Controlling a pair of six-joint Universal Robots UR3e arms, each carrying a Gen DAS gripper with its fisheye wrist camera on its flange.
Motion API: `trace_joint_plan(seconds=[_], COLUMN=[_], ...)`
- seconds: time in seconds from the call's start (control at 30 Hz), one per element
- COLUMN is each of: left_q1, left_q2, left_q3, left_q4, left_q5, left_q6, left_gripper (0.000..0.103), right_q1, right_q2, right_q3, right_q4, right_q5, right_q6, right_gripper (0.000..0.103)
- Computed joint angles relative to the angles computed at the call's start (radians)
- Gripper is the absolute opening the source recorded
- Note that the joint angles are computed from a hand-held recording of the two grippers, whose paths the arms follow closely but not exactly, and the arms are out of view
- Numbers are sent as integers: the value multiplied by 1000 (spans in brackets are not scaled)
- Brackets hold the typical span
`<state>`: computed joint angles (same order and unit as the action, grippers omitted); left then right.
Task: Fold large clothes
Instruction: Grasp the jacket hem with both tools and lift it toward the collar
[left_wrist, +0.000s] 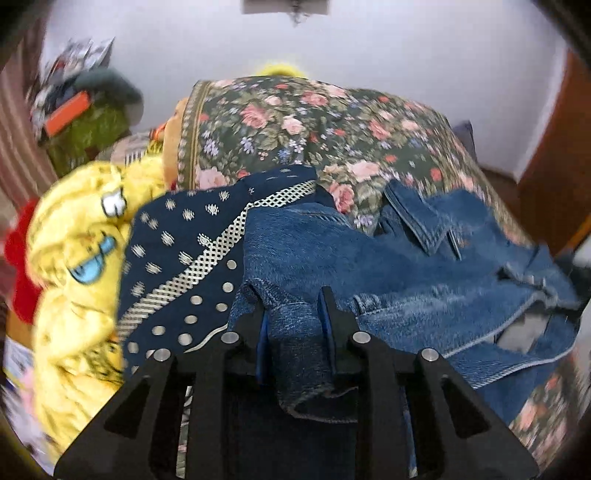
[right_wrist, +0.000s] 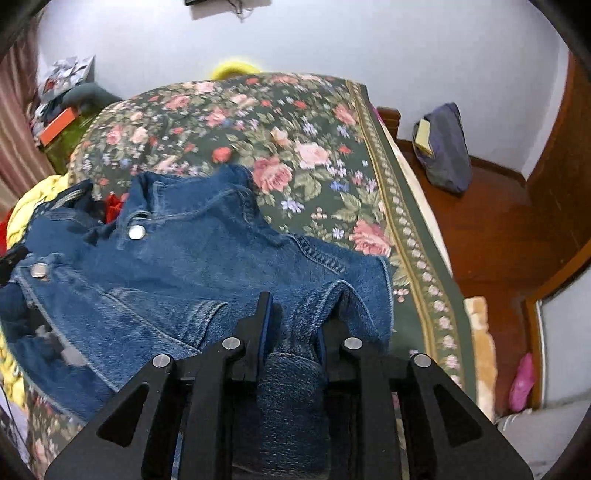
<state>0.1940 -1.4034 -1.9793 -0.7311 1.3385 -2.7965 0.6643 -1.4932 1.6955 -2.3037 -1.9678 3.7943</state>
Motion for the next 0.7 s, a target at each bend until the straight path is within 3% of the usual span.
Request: trace_joint_plan(seconds=[0.1, 0.17, 0.23, 0.3, 0.37, 0.43, 0.5, 0.7], left_q1=[5, 43, 81, 105, 163, 217, 233, 130], left_q2=[85, 164, 247, 316, 390, 443, 488, 573], left_q3=[19, 21, 3, -1, 14, 34, 30, -124], left_q4=[-98, -169, -191, -213, -315, -443, -521, -483], left_q5=[-5, -57, -101, -122, -187, -255, -268, -168], left_q6=[58, 87, 109, 123, 168, 239, 295, 333], left_gripper=[33, 55, 61, 62, 65, 66, 67, 67], right_q1=[12, 22, 49, 91, 162, 210, 269, 338], right_q2=[-37, -63, -86, -75, -54, -53, -68, -62], right_q3=[-39, -41, -50, -90, -150, -182, -181, -147], right_q4=[53, 53, 68, 117, 204, 261, 268, 259], right_q5=[2, 7, -12, -75, -200, -262, -306, -244], right_q6=[6, 22, 42, 70, 113, 141, 166, 222], right_gripper=[22, 22, 22, 23, 32, 48, 50, 51])
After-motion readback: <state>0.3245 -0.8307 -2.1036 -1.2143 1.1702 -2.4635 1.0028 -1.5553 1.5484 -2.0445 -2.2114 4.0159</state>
